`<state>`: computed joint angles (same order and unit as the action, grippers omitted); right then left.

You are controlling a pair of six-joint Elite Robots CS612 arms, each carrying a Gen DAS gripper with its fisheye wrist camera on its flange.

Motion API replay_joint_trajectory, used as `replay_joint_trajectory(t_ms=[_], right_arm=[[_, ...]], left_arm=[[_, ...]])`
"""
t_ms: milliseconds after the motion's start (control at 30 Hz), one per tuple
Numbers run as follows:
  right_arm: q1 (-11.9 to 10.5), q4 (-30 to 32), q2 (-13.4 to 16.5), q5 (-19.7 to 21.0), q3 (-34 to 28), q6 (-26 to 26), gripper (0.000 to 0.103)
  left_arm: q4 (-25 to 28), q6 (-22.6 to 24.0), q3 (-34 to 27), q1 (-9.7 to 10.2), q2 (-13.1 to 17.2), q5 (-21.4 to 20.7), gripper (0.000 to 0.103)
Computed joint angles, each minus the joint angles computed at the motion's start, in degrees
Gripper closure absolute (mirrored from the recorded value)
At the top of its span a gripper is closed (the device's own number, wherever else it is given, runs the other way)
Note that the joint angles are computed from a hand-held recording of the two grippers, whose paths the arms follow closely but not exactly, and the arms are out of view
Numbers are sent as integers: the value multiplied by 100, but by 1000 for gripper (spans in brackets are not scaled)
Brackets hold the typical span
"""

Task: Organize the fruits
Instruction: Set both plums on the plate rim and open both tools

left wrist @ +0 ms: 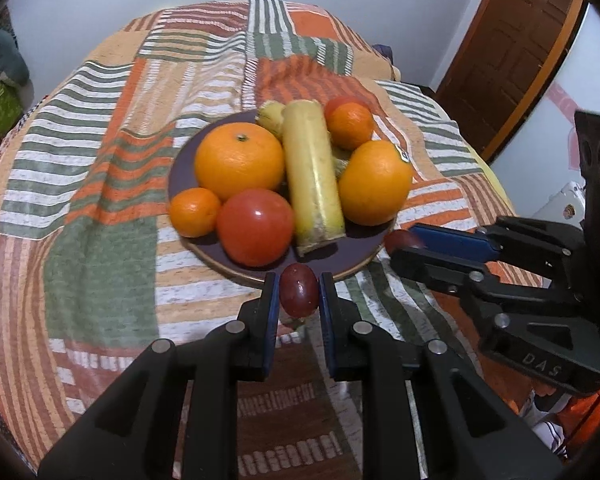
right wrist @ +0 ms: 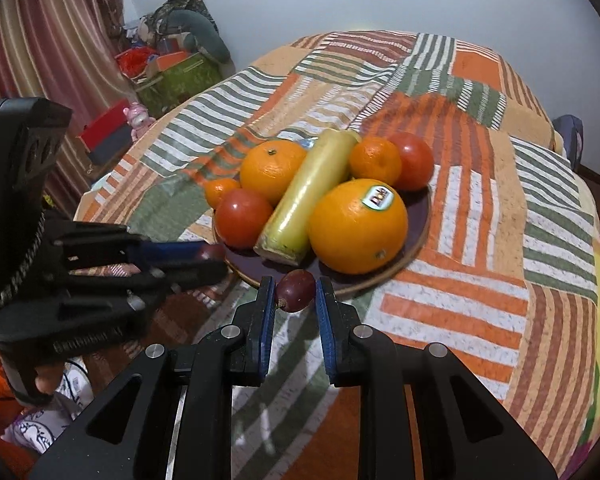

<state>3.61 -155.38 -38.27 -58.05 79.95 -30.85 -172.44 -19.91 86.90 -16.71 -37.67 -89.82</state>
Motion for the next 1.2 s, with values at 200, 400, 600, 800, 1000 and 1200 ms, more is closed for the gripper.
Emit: replay_joint_trajectory(t_ms=[200, 400, 600, 800, 1000, 1200], right_arm=[[36, 79, 62, -26, -95, 0, 84], [52, 181, 119, -76, -167, 55, 84], [56, 252, 154, -79, -210, 76, 84], [68, 274, 156, -107, -218, 38, 83], [64, 318, 148, -147, -229, 53, 82], [41, 164, 77, -119, -135, 84, 81]], left_arm=[[76, -1, -122, 11, 79, -103, 84], [138, -30, -219, 33, 144, -136, 84], [125, -4, -273, 39, 179, -129, 84], [112, 73, -255, 2, 176, -7, 82], [146, 40, -249, 5, 162, -20, 78], [118, -33, -109, -13, 78, 111, 70]])
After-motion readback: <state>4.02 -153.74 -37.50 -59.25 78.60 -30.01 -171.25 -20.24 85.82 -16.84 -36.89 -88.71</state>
